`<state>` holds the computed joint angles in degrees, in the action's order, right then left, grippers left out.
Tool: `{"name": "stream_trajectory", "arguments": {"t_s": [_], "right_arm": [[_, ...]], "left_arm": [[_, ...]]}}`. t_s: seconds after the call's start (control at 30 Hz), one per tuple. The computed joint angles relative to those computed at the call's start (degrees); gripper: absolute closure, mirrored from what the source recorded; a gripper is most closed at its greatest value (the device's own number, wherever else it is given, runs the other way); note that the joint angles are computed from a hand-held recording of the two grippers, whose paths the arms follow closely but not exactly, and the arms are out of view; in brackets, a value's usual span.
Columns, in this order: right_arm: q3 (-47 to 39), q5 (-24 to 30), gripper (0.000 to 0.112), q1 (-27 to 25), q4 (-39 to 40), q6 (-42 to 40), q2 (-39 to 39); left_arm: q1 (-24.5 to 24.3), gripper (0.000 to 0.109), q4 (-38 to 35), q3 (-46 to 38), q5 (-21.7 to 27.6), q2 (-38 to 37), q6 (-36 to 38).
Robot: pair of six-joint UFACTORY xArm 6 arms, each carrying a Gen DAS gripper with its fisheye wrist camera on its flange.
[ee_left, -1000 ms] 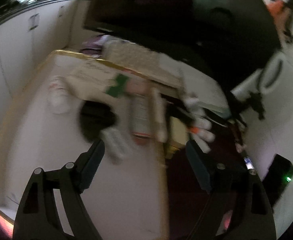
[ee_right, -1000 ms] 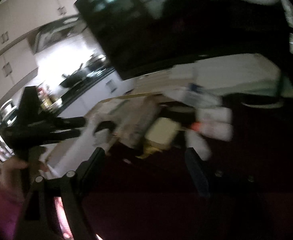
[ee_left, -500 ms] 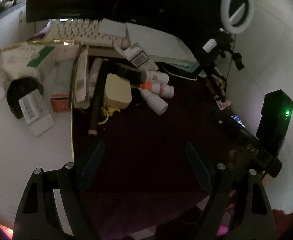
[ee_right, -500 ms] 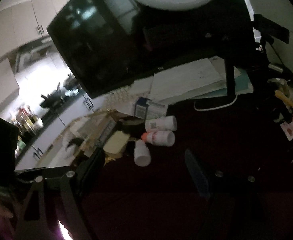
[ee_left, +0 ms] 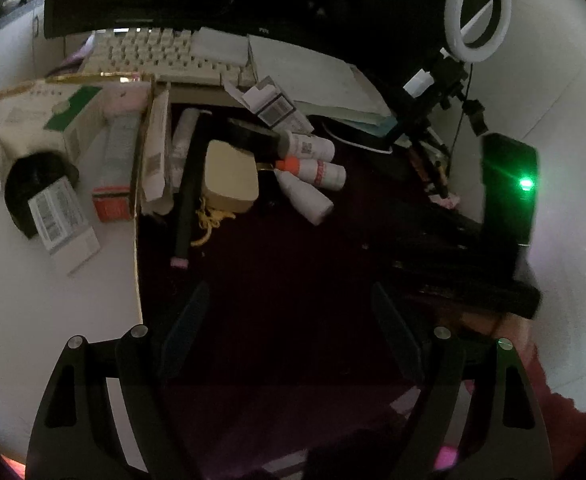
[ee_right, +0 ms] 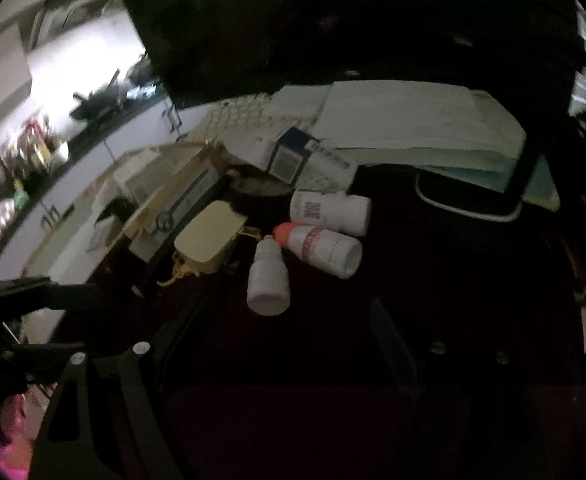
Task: Organize objects
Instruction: 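Move the left tool back to the desk while the right tool grasps the small white dropper bottle, then grasp the beige rectangular case with the left tool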
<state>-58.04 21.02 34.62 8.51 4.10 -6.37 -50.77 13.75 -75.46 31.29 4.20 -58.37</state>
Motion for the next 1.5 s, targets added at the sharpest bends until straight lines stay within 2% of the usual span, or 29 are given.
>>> {"name": "stream_trajectory", "arguments": {"t_s": [0.13,0.23,0.27,0.43,0.6,0.67,0.8,0.87,0.9,0.97,1.1,1.17,1.23,1.27,1.33,1.37,1.4,1.5], "right_arm": [[-4.08,2.97,0.056,0.62,1.52,-3.27,3.5],[-6.76,4.12,0.06,0.75,-1.78,-0.48,6.08],[-7.53,4.63,0.065,0.74,-1.8,-0.43,6.77],[-9.65,5.73,0.085,0.94,-6.64,2.03,8.71],[-5.17,3.46,0.087,0.05,-6.32,1.84,5.42],[-2.17,2.47,0.087,-0.9,-2.73,0.27,2.82],[3.65,0.39,0.087,-3.35,-1.42,1.0,-2.49],[6.05,-0.61,0.087,-4.15,-1.16,0.6,-4.52],[6.9,-0.88,0.087,-4.43,-0.04,-0.17,-5.16],[8.17,-1.2,0.087,-4.78,4.9,-3.76,-5.9],[9.17,-2.34,0.087,-4.57,10.01,-7.58,-6.72],[9.23,-2.9,0.087,-4.33,10.5,-8.29,-6.72],[9.31,-2.7,0.087,-4.35,13.16,-10.9,-6.82],[9.14,-2.72,0.087,-4.36,14.37,-11.93,-6.64],[9.13,-2.69,0.087,-4.43,16.94,-13.87,-6.64],[9.18,-2.74,0.087,-4.42,17.67,-14.27,-6.65],[9.12,-2.65,0.087,-4.52,18.53,-14.87,-6.6],[9.09,-2.48,0.087,-4.67,19.61,-15.51,-6.64]], "left_arm": [[0.12,0.025,0.14,1.18,-1.02,-1.18,-0.52],[0.52,0.025,-2.17,2.2,-3.35,-2.0,0.9],[0.64,0.025,-2.34,2.16,-3.54,-2.07,1.0],[1.2,0.025,-3.07,-1.61,-0.53,-0.02,3.15],[1.32,0.025,0.24,-10.92,6.44,6.07,3.89],[1.01,0.025,3.59,-15.46,10.96,9.05,2.94],[0.24,0.026,7.88,-26.33,19.85,16.86,3.99],[-0.03,0.03,10.07,-32.85,24.41,21.8,4.79],[0.08,0.034,10.45,-35.47,26.35,23.88,5.0],[0.5,0.035,9.82,-39.11,28.76,26.84,5.1],[-0.3,0.034,15.68,-49.71,39.0,33.99,5.24],[-0.14,0.034,15.77,-51.2,40.48,35.09,5.65],[0.16,0.034,15.37,-49.57,38.98,34.19,5.2],[0.38,0.035,14.45,-47.2,36.5,32.77,5.12],[1.76,0.035,7.31,-38.35,25.79,27.56,7.01],[2.29,0.037,2.9,-36.1,22.11,26.45,8.69],[2.37,0.048,0.88,-34.41,20.74,25.66,9.45],[2.16,0.051,4.84,-32.85,22.74,24.55,6.13]]}}
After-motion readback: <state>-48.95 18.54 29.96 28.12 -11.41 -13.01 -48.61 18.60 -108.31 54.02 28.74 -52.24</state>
